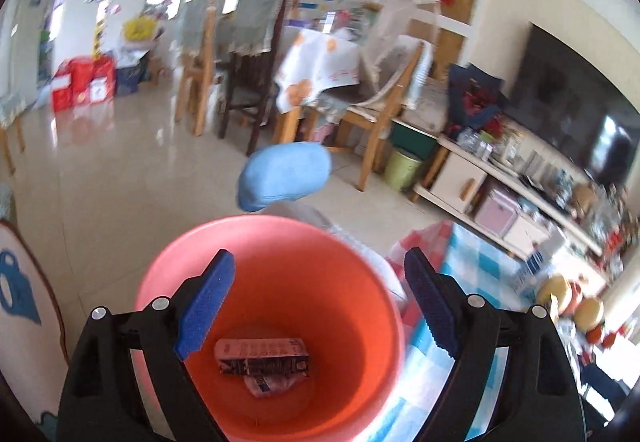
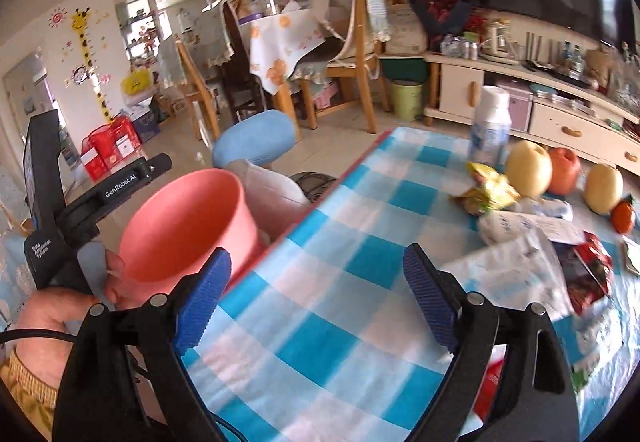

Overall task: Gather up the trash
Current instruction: 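Carry both items over the pink basin and open both tools to drop them, then grasp the white feather-print wipes packet with the left tool while the right tool approaches the green-white packet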

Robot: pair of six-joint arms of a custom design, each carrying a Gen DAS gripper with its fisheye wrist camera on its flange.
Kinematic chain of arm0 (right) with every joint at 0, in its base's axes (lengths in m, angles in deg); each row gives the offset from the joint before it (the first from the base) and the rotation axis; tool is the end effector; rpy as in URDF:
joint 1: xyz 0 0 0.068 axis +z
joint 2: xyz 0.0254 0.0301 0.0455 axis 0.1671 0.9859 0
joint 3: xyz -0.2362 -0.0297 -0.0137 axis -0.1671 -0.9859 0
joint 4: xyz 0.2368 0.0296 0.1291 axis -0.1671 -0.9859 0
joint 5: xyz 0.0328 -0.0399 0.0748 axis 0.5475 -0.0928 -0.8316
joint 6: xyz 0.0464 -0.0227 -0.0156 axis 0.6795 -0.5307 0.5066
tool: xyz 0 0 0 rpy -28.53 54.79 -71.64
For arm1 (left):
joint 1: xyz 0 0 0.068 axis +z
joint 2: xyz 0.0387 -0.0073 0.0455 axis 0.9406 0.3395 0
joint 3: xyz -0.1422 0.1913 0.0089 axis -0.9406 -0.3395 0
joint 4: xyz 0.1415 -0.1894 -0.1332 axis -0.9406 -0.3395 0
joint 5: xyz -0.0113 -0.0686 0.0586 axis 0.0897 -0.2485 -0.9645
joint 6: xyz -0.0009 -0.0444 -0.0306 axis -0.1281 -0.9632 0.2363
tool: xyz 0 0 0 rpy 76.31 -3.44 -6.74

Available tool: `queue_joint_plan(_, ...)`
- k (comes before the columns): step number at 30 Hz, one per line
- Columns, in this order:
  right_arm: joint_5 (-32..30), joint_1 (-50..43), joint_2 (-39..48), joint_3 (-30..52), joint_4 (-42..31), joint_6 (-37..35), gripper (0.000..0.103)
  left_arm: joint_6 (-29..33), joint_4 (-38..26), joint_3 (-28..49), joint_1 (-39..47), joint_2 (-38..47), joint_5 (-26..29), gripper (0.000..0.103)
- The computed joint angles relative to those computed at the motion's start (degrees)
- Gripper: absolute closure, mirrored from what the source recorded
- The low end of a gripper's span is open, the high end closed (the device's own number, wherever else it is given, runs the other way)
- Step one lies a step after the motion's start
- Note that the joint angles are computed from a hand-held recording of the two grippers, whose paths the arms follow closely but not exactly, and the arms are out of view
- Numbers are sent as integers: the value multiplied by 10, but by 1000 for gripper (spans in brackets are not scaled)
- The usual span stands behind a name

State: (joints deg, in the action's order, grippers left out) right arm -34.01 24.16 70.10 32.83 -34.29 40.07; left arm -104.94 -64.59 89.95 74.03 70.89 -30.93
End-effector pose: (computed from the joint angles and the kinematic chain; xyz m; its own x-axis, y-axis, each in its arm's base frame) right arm 0.2654 0.0752 0.2206 -0.6307 -0.0548 -0.7741 -0.3121 0.9312 0.1884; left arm 0.3048 0.0234 0.2249 -0.4345 -0.3447 -0.8321 -0.2843 0.9291 -0.2365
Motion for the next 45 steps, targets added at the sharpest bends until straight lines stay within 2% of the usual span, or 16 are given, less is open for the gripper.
queue_joint_plan(6, -21, -77, -94, -69, -23, -42, 14, 68, -42, 28, -80, 1, -59, 17)
queue_joint_plan(11, -62, -163, -155, -108, -53, -79, 8, 84, -80, 46, -134, 3, -59, 17)
queue_joint_plan(17, -106, -256, -209, -143, -75, -105, 4, 107, -62, 22, -201, -14, -62, 17)
queue_joint_plan(22, -162, -337, -196, -149, -77, -133, 4, 125, -49, 24, -258, 2, -70, 17)
queue_joint_plan(32, -254, -464, -134, -112, -111, -204, 4, 154, -57, 59, -327, 48, -18, 17)
queue_joint_plan(39, -309, -539, -82, -58, -144, -236, 4, 223, -82, 118, -382, 126, -9, 17)
queue_joint_plan(43, -335, -573, -23, -9, -172, -258, 4, 274, -99, 168, -404, 188, -18, 17)
queue_joint_plan(45, -343, -585, 8, 12, -189, -274, 4, 288, -107, 192, -401, 212, -2, 17)
